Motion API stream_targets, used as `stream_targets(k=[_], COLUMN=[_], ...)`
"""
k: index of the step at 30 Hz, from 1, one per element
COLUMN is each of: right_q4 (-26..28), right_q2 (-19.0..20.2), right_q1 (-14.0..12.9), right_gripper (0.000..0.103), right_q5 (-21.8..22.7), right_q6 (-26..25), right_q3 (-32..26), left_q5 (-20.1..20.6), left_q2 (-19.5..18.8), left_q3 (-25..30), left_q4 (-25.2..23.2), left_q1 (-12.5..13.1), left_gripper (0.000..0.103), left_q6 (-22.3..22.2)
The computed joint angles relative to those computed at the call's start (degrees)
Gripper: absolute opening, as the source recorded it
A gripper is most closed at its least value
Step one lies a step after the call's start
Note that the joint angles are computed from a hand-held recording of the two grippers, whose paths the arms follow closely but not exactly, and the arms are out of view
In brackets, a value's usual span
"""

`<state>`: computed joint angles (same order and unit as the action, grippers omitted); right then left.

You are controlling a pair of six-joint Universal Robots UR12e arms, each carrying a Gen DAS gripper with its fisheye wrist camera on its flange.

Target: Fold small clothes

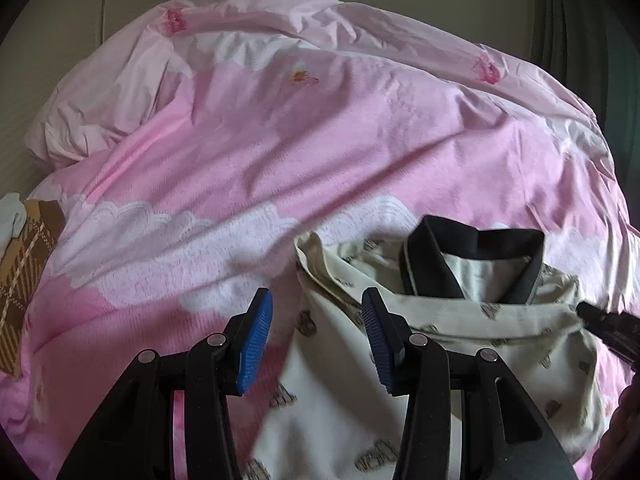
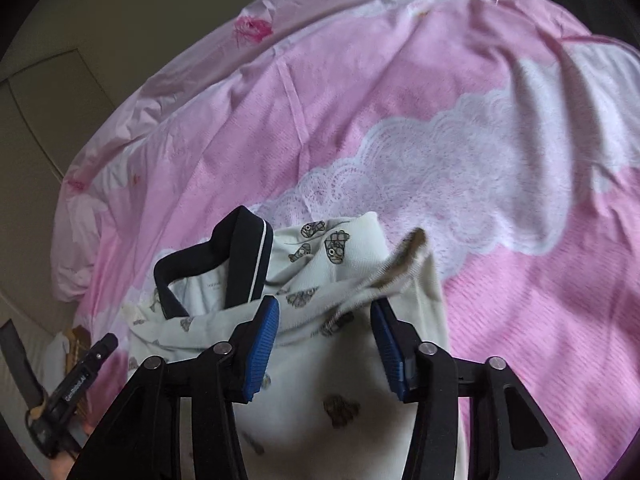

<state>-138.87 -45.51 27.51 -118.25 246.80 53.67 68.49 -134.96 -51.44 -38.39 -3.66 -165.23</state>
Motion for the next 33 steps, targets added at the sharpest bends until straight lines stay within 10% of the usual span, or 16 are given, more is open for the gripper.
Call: stream_targets(k=[1,11,17,24,33], right_q4=[-0.7,-4.3,-0.4,2.8,4.8], right_q2=[0.1,0.5,0.3,1.4,3.9], right_q1=[-0.5,-1.9,-2.4,0.2,1.8], right_gripper=[0.006,0.005,0.008,0.034,0.034], right_q5=[1.7,-0.7,1.9,-3.1,-4.0], right_q6=[0.2,0.5,0.5,-5.9,-14.2], right_q3=[0.2,-0.5,-0.7,-3.4,-8.5], left_q5=[0.2,0.2,-0.2,-1.3,2.6], left_q2=[-0.4,-2.2,-2.6,-0.8,-6.1], left_q3=[0.6,3.6,4.7,1.3,12.3], left_q4=[0.0,-0.3,-2.1,-2.1,-16.4], left_q1=[0.0,-0.4,-0.4,0.0,-1.6], left_gripper=[0.046,0.046,0.046,0.046,0.046], left_q6=[-0.2,-0.4,-0.5,6.0,14.5])
